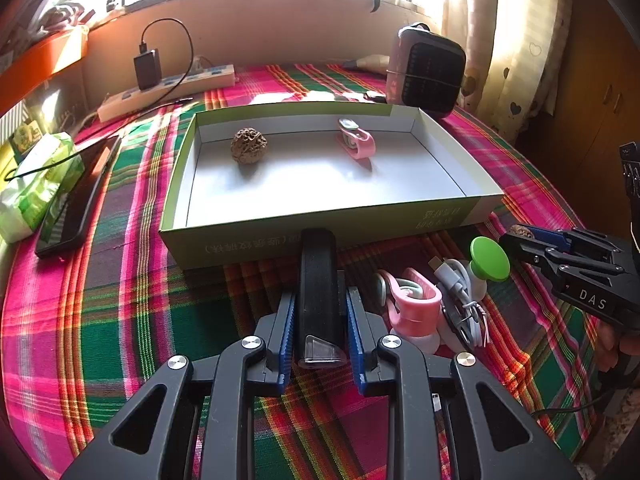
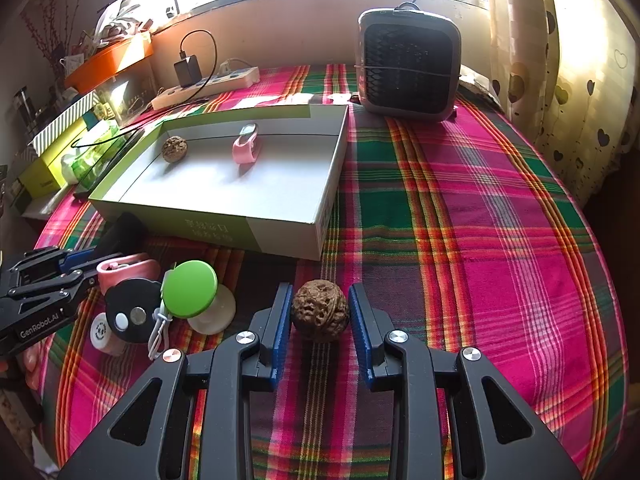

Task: Organize objects
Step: 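Carry the black cylinder with the left gripper while the right carries the walnut into the box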

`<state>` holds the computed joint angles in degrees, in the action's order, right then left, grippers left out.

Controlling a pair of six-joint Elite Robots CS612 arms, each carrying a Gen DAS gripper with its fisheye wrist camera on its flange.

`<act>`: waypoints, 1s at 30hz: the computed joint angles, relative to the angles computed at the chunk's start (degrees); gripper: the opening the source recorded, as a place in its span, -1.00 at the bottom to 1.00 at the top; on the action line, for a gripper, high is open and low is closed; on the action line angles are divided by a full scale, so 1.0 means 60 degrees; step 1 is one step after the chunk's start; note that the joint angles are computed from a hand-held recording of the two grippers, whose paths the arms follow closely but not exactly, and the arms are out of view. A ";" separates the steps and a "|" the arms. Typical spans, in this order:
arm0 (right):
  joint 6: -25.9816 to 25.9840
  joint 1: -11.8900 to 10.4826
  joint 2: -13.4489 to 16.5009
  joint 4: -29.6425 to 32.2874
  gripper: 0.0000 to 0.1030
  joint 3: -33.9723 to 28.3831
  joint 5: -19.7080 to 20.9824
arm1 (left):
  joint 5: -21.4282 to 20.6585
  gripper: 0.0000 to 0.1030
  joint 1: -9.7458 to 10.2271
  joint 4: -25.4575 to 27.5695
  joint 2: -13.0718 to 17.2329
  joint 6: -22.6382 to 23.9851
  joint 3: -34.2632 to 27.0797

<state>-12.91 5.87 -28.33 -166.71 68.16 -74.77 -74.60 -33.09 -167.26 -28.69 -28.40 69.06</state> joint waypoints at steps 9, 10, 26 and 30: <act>0.0013 -0.0002 -0.0052 -0.0088 -0.42 0.0063 0.0038 | 0.0015 -0.59 -0.0010 -0.0163 -0.0043 0.0036 0.0066; 0.0008 -0.0001 -0.0065 -0.0110 -0.42 0.0077 0.0054 | 0.0051 -0.59 -0.0019 -0.0226 -0.0067 0.0048 0.0101; -0.0103 0.0019 -0.0276 -0.0584 -0.42 0.0191 0.0312 | 0.0126 -0.59 -0.0027 -0.0624 -0.0269 0.0337 0.0190; -0.0156 0.0071 -0.0212 -0.0526 -0.42 -0.0028 0.0283 | 0.0114 -0.59 -0.0008 -0.0609 -0.0229 0.0454 0.0045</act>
<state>-13.85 6.29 -29.60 -169.87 67.99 -73.08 -73.92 -33.14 -170.91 -30.07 -25.67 69.33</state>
